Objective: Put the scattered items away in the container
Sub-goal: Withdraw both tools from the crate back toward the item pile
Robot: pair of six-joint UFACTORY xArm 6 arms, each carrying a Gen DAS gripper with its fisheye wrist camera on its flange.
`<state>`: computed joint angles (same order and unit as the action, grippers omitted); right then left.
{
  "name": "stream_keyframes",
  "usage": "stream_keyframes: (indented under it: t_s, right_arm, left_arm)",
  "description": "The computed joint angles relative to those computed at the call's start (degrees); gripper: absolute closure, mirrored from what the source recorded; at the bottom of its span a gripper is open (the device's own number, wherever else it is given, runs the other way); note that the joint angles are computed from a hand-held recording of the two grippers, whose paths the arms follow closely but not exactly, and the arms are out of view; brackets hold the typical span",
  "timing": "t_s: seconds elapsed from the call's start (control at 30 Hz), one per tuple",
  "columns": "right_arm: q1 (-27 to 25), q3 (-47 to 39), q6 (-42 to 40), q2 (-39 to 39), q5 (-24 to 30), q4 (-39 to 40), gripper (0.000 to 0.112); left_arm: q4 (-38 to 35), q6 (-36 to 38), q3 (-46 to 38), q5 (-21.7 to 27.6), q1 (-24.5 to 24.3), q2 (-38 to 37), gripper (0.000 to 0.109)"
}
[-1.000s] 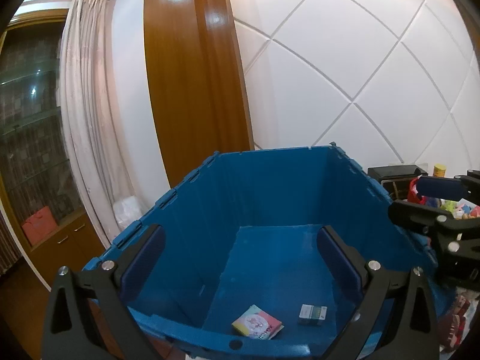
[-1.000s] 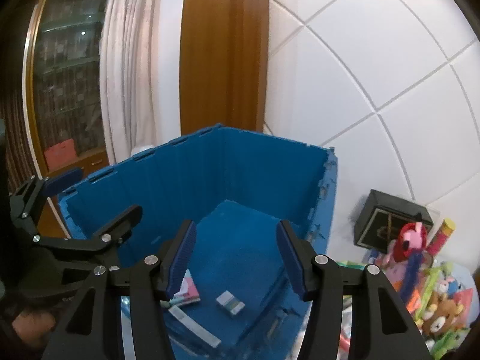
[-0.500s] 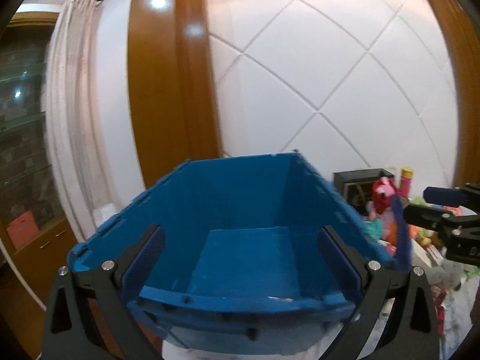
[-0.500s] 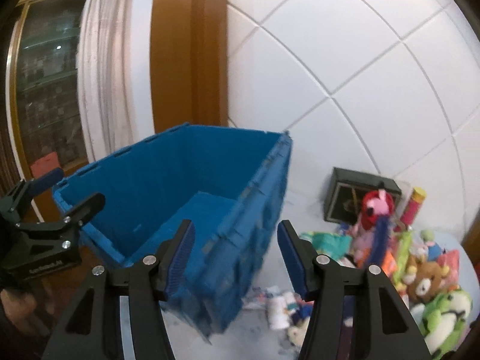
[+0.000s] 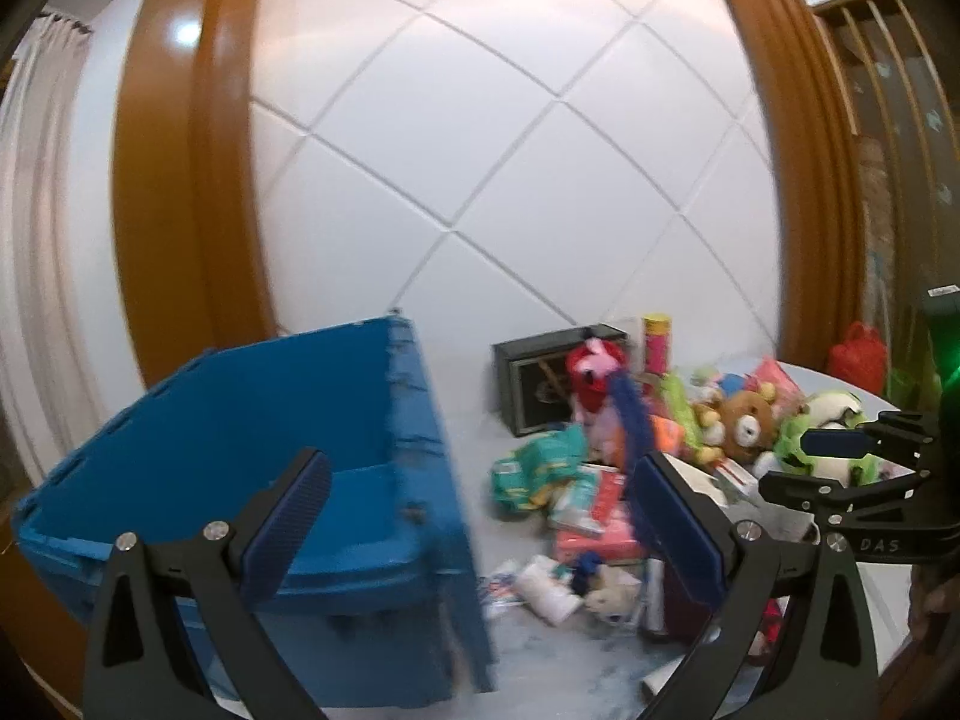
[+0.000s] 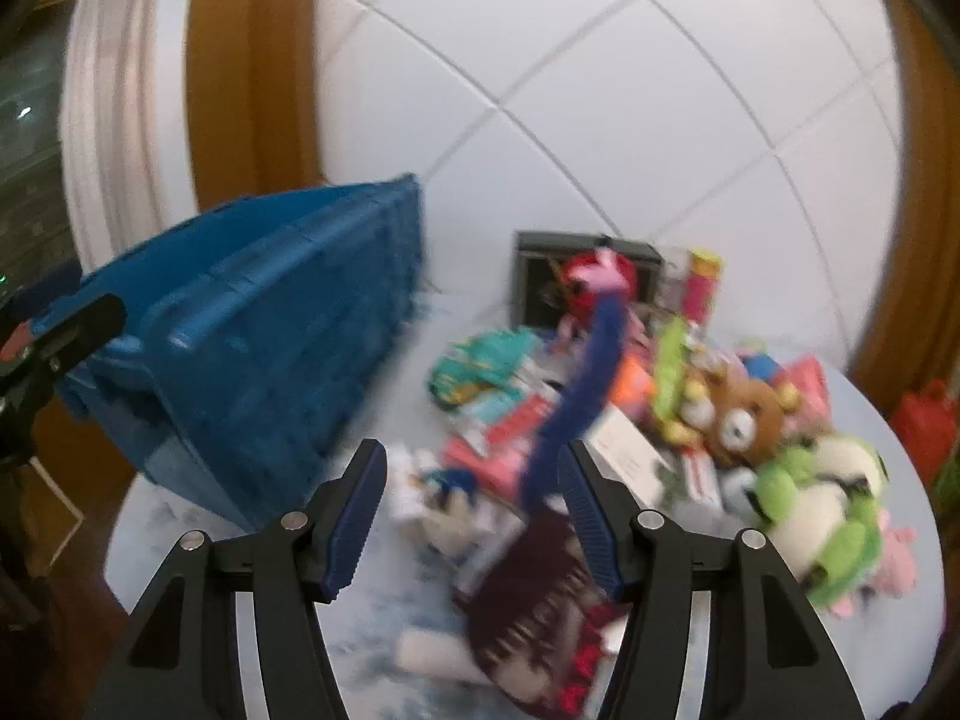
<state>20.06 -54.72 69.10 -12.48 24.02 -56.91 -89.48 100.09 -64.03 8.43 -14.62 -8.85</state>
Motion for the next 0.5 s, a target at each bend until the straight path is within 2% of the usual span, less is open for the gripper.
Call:
stream_keyframes:
  t_s: [0.17,0.33,0.4,0.5]
  right_arm:
    - [-5.58,10.94,-1.61,-8.53,-2.83,0.34,0.048]
    - [-12.98,20.54,-12.44,-15.34,-8.02,8.14,0.048]
    - [-15.79,23.87,-18.03,-17.77,-9.69,12.0,0.048]
    - [-19.91,28.22,-29.28,-20.22,-12.7,20.93,0.048]
  left_arm:
    - [-3.55,2.59,1.28,-5.04,-6.87,0.39,0.006]
    - [-8.16,3.57,1.78,-10.31,-13.11,1.77,0.006]
    - [-13.13,7.52,0.94,-12.41,-15.26,2.99,0.006]
    - [-24.61,17.49,-1.61,-15.45,-17.44,5.63,0.006]
